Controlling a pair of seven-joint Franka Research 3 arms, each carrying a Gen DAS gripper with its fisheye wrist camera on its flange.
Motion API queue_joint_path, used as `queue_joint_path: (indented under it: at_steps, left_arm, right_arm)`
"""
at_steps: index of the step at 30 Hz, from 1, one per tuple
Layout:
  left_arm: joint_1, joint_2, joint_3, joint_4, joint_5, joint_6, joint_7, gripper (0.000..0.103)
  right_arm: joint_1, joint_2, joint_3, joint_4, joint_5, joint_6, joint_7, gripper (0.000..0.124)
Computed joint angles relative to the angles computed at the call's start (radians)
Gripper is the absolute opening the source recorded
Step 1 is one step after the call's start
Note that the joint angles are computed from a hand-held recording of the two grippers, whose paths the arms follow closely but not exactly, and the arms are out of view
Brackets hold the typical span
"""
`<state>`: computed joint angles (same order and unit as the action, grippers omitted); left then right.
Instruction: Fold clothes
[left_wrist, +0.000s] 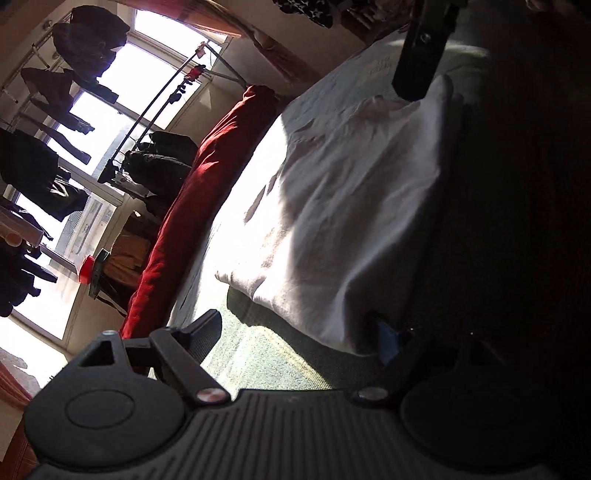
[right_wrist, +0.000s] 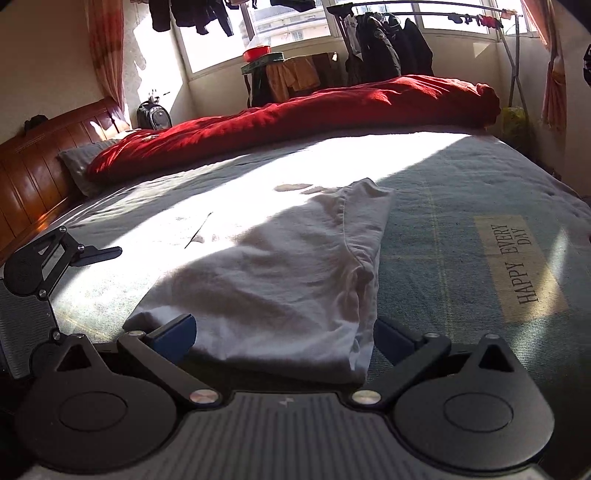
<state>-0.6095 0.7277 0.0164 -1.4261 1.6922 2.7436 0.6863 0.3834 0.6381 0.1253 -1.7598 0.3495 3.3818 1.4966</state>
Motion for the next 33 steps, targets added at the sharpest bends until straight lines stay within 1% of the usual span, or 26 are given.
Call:
queue_joint_path:
  at_steps: [2,3,5,7,10,11,12,13,14,16,18,20,21,22,24,27,29,31,33]
  left_arm:
    - [0.017,-0.004,-0.01,-0.011,-0.058,-0.001,0.023,0.086]
    - [0.033,-0.012,-0.02,-0.019,-0.104,0.015,0.034,0.086]
    - [0.069,-0.031,-0.041,-0.036,-0.218,0.056,0.064,0.086]
    - [0.105,-0.05,-0.064,-0.057,-0.346,0.093,0.109,0.085]
    - [0.139,-0.08,-0.072,-0.084,-0.438,0.197,0.144,0.085]
    - [0.135,-0.081,-0.059,-0.078,-0.447,0.224,0.129,0.085]
    - [0.115,-0.078,-0.028,-0.065,-0.434,0.244,0.088,0.086]
    - [0.084,-0.065,0.016,-0.043,-0.407,0.255,0.014,0.089]
    - [0.076,-0.051,0.024,-0.026,-0.426,0.246,0.011,0.09]
    - [0.078,-0.008,-0.006,0.016,-0.514,0.176,0.123,0.09]
    - [0.082,0.019,-0.044,0.028,-0.606,0.101,0.27,0.09]
    - [0.059,0.01,-0.027,-0.001,-0.626,0.089,0.303,0.09]
    - [0.062,-0.001,-0.031,-0.02,-0.646,0.095,0.323,0.09]
    - [0.071,-0.014,-0.04,-0.039,-0.672,0.103,0.346,0.09]
    - [0.065,-0.031,-0.021,-0.053,-0.688,0.132,0.327,0.09]
    - [0.055,-0.02,0.007,-0.01,-0.71,0.154,0.289,0.09]
    - [0.049,0.002,0.016,0.036,-0.734,0.143,0.275,0.09]
    - [0.048,0.033,0.012,0.086,-0.766,0.112,0.288,0.09]
    - [0.047,0.054,0.003,0.113,-0.793,0.089,0.316,0.09]
  right_arm:
    - [0.021,0.001,-0.02,0.005,0.003,0.0,-0.004,0.103]
    - [0.028,0.001,-0.027,0.005,0.003,-0.002,-0.008,0.103]
    - [0.031,0.0,-0.03,0.004,0.003,-0.004,-0.012,0.103]
    - [0.018,0.001,-0.017,0.003,-0.001,-0.003,-0.014,0.103]
    - [0.01,0.005,-0.009,0.011,-0.001,-0.002,-0.011,0.103]
    - [0.01,0.007,-0.007,0.013,-0.003,0.001,-0.012,0.103]
    - [0.011,0.008,-0.007,0.015,-0.003,0.003,-0.012,0.103]
    - [0.006,0.01,-0.001,0.016,-0.004,0.005,-0.011,0.103]
    - [0.002,0.012,0.006,0.018,-0.006,0.007,-0.011,0.103]
    - [-0.004,0.014,0.014,0.02,-0.01,0.01,-0.009,0.103]
    - [0.006,0.011,0.003,0.016,-0.009,0.006,-0.012,0.103]
    - [0.024,0.003,-0.018,0.004,-0.005,0.006,-0.019,0.103]
    - [0.027,-0.002,-0.021,-0.004,-0.005,0.009,-0.023,0.103]
    - [0.014,-0.004,-0.008,-0.011,-0.012,0.016,-0.026,0.103]
    - [-0.061,0.001,0.073,-0.017,-0.055,0.034,-0.028,0.103]
    - [-0.183,0.033,0.209,-0.003,-0.156,0.048,-0.021,0.103]
    - [-0.231,0.065,0.268,0.03,-0.219,0.025,-0.026,0.103]
    - [-0.259,0.101,0.306,0.069,-0.247,-0.03,-0.031,0.103]
    - [-0.239,0.112,0.284,0.09,-0.212,-0.086,-0.025,0.103]
